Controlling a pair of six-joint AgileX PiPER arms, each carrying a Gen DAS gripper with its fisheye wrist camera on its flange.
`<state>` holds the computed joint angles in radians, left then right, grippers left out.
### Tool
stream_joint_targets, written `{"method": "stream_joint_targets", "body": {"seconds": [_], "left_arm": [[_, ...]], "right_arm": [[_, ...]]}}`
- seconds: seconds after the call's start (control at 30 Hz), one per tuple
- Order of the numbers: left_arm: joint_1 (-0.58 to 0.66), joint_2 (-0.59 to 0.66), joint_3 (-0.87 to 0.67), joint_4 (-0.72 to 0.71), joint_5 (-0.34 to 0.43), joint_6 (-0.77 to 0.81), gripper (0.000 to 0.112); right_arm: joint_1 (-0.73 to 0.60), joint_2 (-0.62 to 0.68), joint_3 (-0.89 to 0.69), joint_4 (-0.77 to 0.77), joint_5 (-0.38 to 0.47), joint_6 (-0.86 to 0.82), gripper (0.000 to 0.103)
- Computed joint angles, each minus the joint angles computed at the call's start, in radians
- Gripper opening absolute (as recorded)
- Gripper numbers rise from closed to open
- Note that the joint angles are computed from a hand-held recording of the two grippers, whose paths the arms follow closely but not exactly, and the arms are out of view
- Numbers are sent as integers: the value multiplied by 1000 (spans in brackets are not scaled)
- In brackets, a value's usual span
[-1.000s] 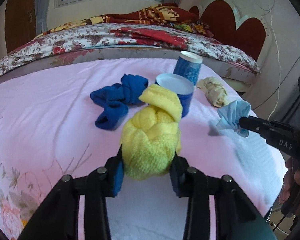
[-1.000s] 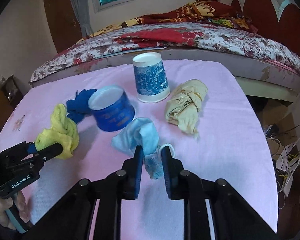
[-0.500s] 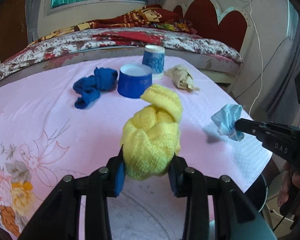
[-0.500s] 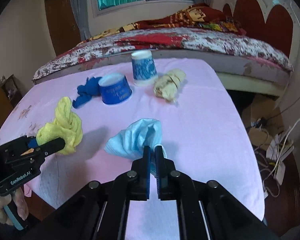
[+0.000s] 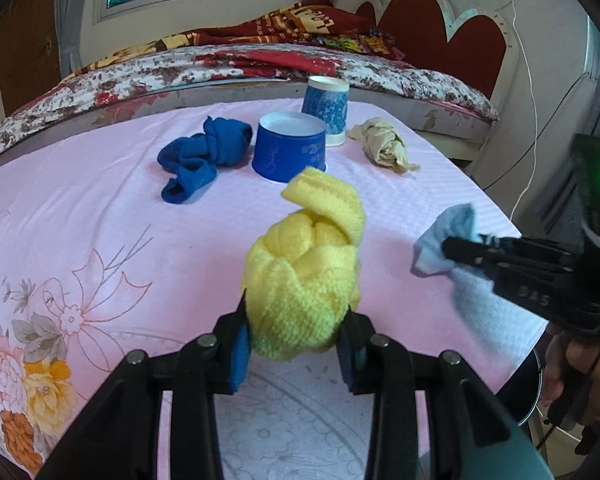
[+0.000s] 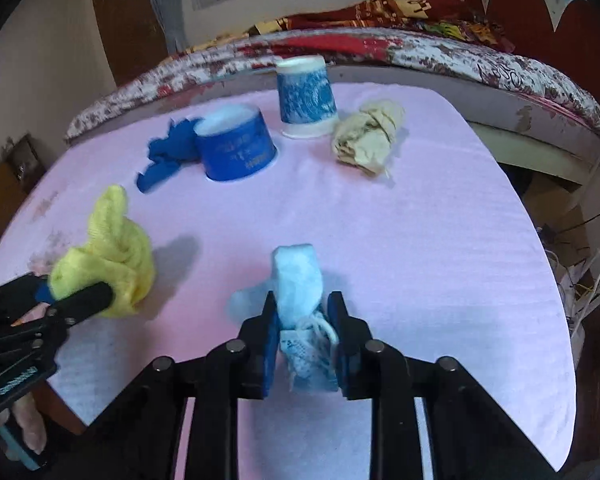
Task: Collect trash
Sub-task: 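Carry the yellow cloth and blue mask over the black bin with both grippers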
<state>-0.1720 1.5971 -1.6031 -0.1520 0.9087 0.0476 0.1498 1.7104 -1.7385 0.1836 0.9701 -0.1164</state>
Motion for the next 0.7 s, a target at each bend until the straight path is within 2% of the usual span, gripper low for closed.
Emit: {"method": "stream_joint_targets", "body": {"seconds": [0.1,0.2,0.4,0.5,0.7], "left_arm": [[-15,-8,1,8,3,-11,37],[-42,-32,14,19,2,-21,37],[-131,-82,47,54,-4,-59,36],[-196,-105,62,91,-8,-94,36],[-305,-126,70,135,-3,-148,35]], "right_arm": [[3,-60,47,-32,-37,27,23],[-1,-103,60,-63,-15,55,23],[-28,-277,188,-126,-11,55,24],[-64,-359,252,-140,-6,41,24],[-200,-505,357,-71,18,-61,24]]}}
